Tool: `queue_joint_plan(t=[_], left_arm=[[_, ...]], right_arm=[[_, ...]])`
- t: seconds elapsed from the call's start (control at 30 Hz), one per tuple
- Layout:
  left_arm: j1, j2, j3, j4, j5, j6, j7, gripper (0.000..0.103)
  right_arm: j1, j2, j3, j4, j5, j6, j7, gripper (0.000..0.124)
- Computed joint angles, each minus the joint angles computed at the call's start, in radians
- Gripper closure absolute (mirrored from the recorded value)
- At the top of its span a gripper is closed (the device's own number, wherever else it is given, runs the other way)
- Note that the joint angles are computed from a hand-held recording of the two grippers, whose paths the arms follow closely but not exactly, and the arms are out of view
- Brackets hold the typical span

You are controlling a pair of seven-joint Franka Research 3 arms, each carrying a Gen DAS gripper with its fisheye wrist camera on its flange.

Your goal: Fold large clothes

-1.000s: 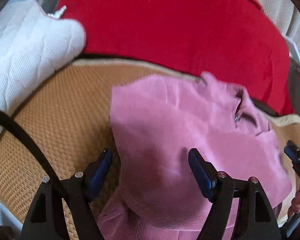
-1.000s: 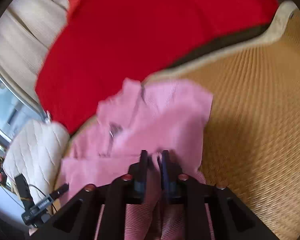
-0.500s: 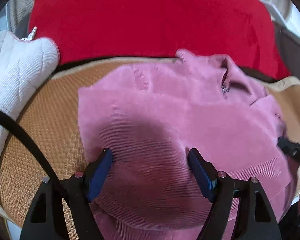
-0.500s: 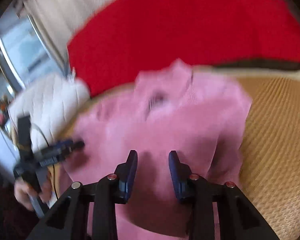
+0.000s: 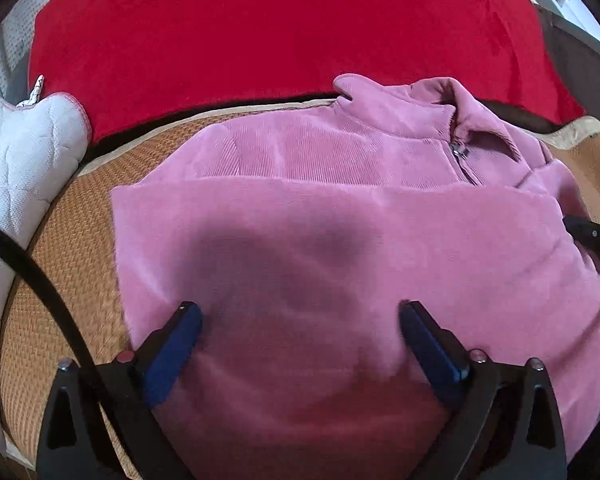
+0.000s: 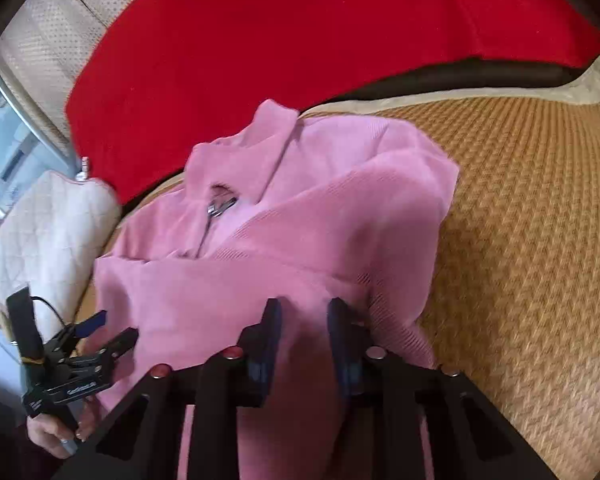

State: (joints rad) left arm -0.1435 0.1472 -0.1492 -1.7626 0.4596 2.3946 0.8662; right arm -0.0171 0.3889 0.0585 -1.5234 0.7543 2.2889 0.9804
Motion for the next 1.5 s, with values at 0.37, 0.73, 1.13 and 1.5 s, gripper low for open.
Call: queue_joint_plan(t=[0.37, 0.73, 1.13, 1.5], left_arm=[[-0.031, 0.097, 0.031, 0.111, 0.112, 0.005, -0.103, 0.0], [-0.04, 0.16, 0.058, 0.173, 0.193, 0.043, -0.172, 0.0], [0.001, 0.042, 0.023, 0.053, 0.039, 0.088, -0.098, 0.0], [0.052, -0.439, -0.002, -0.455, -0.062, 0.213, -0.176, 0.0]], right_arm=[[0.041, 0.07, 0.011, 0.053, -0.091, 0.168, 0.051, 0.123], [0.022, 0.224, 0.05, 0.249, -0.058, 0.182, 0.11, 0.124], [-0.075, 0.068, 0.099, 0.076, 0.071, 0.108, -0.042, 0.116], [-0.195, -0.3, -0.057, -0.367, 0.407, -0.137, -0.331, 0.033]])
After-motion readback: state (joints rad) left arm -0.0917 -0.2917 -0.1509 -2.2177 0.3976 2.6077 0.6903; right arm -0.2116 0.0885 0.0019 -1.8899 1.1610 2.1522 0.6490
